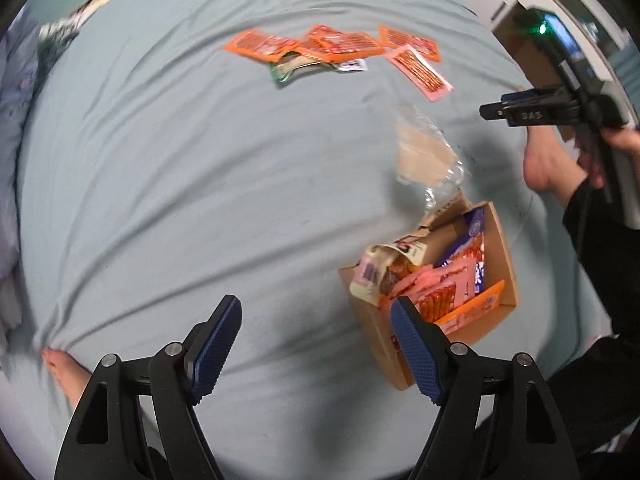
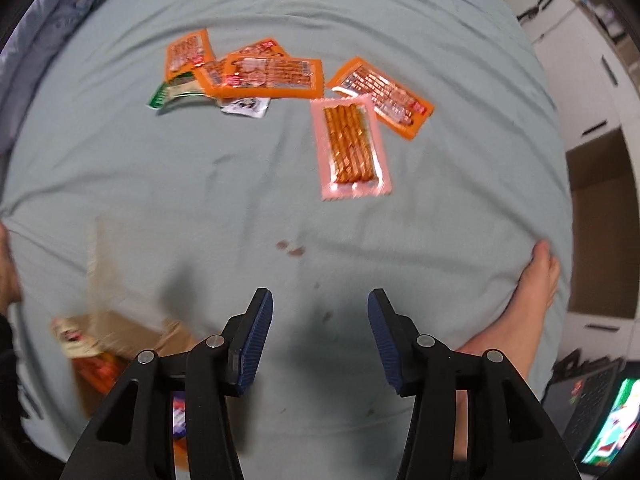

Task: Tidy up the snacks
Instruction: 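Grasp a pink packet with the right gripper while the left gripper grasps an orange packet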

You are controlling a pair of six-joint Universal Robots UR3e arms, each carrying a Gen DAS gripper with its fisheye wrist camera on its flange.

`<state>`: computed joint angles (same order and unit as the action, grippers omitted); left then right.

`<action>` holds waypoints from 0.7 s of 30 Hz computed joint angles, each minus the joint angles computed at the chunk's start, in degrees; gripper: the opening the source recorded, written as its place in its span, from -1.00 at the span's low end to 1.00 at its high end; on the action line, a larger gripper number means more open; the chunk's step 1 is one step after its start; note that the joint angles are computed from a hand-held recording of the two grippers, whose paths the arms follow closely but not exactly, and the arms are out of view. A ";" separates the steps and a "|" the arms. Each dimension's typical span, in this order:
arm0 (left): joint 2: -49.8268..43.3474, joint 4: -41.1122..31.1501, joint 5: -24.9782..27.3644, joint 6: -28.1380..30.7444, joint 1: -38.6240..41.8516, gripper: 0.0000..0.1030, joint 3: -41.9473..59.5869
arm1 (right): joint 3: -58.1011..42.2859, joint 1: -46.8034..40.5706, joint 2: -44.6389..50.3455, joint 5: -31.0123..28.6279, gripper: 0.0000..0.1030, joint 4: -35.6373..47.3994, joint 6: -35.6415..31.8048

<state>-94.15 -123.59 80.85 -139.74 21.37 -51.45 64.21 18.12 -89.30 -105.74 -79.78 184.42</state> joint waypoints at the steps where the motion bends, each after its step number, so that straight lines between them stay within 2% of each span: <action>1: -0.64 -1.08 -0.41 -0.15 0.87 0.51 0.80 | 1.52 0.68 0.23 -1.68 -0.07 -2.00 0.26; 3: -1.74 -2.92 -1.29 -0.32 2.60 0.51 1.80 | 2.60 0.04 1.93 -3.00 -0.07 -6.05 -0.01; 7: -2.82 -2.79 -1.32 -1.53 4.02 0.51 0.92 | 3.49 -4.68 6.05 1.46 -0.07 -12.10 -0.68; 9: -3.28 -1.13 -0.62 -2.47 4.16 0.51 -0.85 | 5.28 -5.88 8.03 1.75 -0.07 -15.43 -1.14; 14: -5.30 2.25 1.14 -5.32 3.58 0.51 -4.55 | 2.22 -8.19 17.13 1.26 -0.07 -20.57 -4.92; 16: -6.17 3.79 1.97 -6.67 2.97 0.51 -5.72 | 0.83 -9.92 20.14 4.61 -0.04 -22.27 -6.96; 18: -7.08 6.28 2.95 -8.65 1.95 0.51 -7.04 | 2.65 -11.48 20.34 8.49 0.08 -27.69 -8.29; 21: -8.34 9.44 3.48 -11.60 0.51 0.51 -7.72 | 2.66 -11.46 21.97 8.97 0.07 -30.79 -11.84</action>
<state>-102.49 -114.15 84.33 -151.34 21.88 -59.17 66.87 6.66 -67.33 -96.77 -110.58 172.58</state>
